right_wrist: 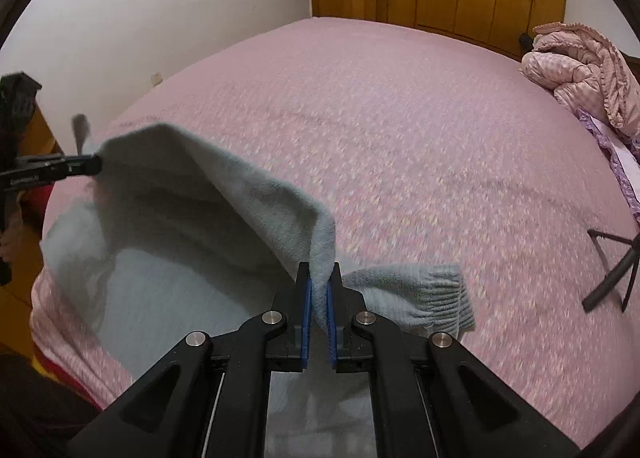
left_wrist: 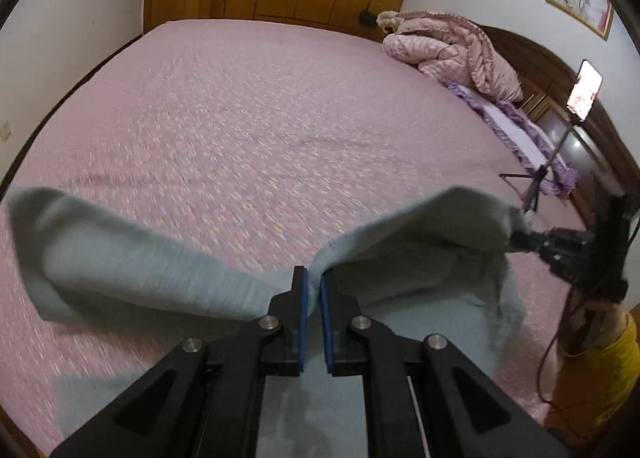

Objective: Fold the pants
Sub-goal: 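Lift the leg edge with both grippers and fold it over the waistband, then open both grippers to release the folded pants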

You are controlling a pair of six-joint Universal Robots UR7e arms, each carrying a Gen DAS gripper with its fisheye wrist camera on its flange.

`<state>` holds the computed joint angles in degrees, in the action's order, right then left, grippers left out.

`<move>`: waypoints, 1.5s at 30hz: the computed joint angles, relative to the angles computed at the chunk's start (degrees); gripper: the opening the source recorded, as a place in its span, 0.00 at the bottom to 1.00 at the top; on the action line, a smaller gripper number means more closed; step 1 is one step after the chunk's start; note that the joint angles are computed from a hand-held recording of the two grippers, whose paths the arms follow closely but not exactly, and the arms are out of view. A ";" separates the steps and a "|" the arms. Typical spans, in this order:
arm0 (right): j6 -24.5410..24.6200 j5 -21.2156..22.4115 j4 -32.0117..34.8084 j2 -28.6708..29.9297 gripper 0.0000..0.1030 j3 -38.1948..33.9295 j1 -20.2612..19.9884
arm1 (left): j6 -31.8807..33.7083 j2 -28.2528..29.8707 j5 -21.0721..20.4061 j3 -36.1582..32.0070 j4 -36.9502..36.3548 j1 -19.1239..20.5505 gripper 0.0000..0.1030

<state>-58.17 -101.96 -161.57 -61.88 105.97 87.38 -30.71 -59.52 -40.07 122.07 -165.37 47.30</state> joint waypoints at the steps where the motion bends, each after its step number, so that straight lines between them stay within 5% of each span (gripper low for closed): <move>1: -0.51 -0.33 -0.35 -0.40 0.07 0.93 -0.24 | -1.19 0.01 0.58 0.86 0.11 -0.79 0.06; 19: 2.77 -6.50 -5.21 1.51 0.14 6.28 -4.45 | -20.94 0.98 -3.41 6.98 10.47 -2.00 0.09; 23: 3.85 -5.11 -6.88 1.42 0.22 7.42 -5.06 | -23.08 1.55 -5.10 7.34 10.33 -1.38 0.24; 25: 4.22 -3.79 -7.09 0.97 0.30 8.13 -5.44 | -24.12 1.73 -5.62 7.85 9.99 -1.35 0.27; 31: 5.56 -4.82 -9.56 0.09 0.34 10.39 -5.11 | -26.56 1.29 -6.39 8.62 10.06 -1.85 0.33; 45: 9.66 -5.10 -7.15 -5.01 0.37 12.82 -7.86 | -31.66 -1.83 -5.81 11.86 10.41 -4.21 0.35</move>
<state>-48.51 -107.05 -168.73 -66.89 118.79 79.52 -62.37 -61.35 -45.88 133.93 -154.96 43.08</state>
